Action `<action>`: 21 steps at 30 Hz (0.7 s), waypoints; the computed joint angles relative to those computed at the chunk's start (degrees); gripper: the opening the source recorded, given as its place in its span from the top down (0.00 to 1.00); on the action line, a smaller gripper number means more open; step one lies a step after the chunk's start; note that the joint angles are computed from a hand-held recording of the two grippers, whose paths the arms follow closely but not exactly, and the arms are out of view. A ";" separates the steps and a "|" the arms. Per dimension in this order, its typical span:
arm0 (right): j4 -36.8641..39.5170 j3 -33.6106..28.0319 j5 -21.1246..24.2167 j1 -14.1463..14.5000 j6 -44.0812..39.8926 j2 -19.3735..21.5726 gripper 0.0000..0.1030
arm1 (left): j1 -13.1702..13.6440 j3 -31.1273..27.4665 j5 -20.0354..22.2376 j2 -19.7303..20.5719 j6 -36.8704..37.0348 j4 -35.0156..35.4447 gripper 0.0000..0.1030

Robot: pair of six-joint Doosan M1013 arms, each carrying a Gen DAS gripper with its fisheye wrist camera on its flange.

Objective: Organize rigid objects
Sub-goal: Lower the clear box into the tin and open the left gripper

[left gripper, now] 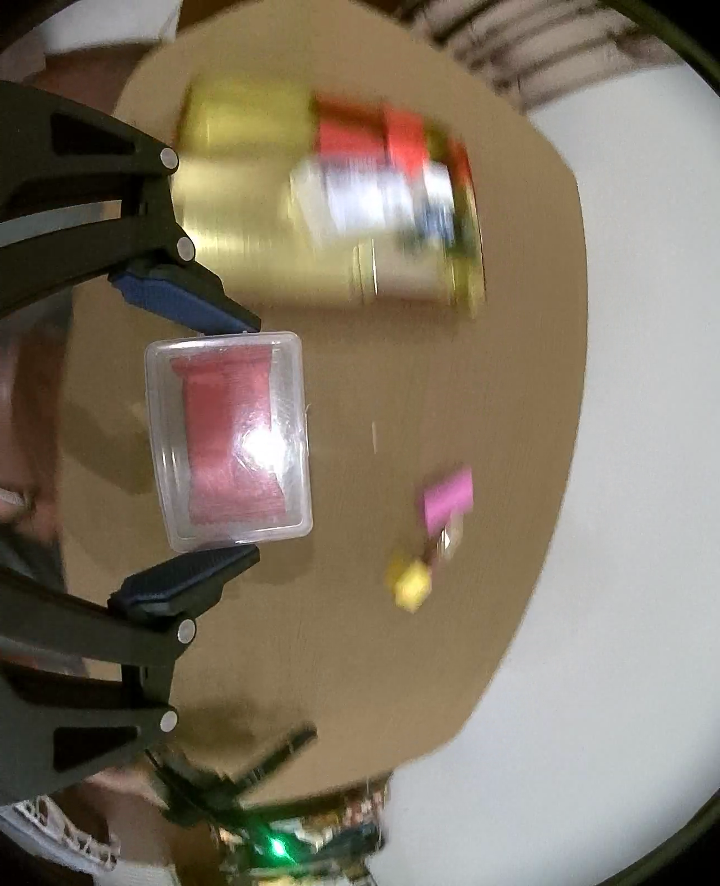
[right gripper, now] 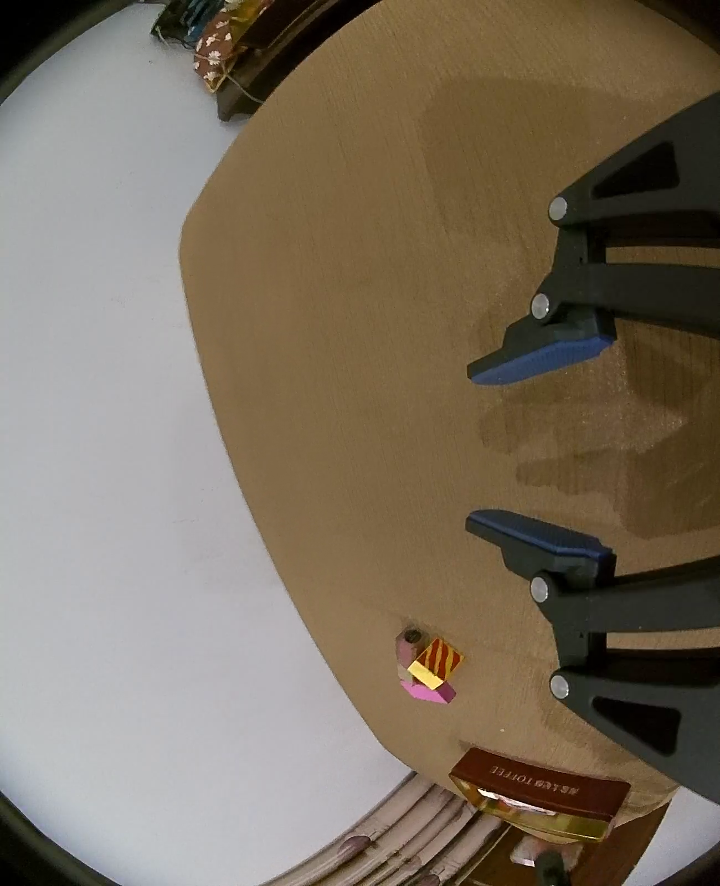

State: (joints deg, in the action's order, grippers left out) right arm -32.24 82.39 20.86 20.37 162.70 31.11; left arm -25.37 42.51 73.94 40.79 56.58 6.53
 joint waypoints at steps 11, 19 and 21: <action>8.29 -2.27 3.93 -0.30 -7.98 1.25 0.53 | 6.45 8.85 1.17 -3.32 14.47 -0.40 0.32; 5.61 -4.65 8.98 0.70 -7.77 2.38 0.51 | 7.78 9.60 0.80 -1.87 25.89 -1.89 0.32; 5.17 -5.23 10.11 0.93 -8.13 2.66 0.50 | 8.17 9.22 1.70 -1.32 26.68 -2.15 0.32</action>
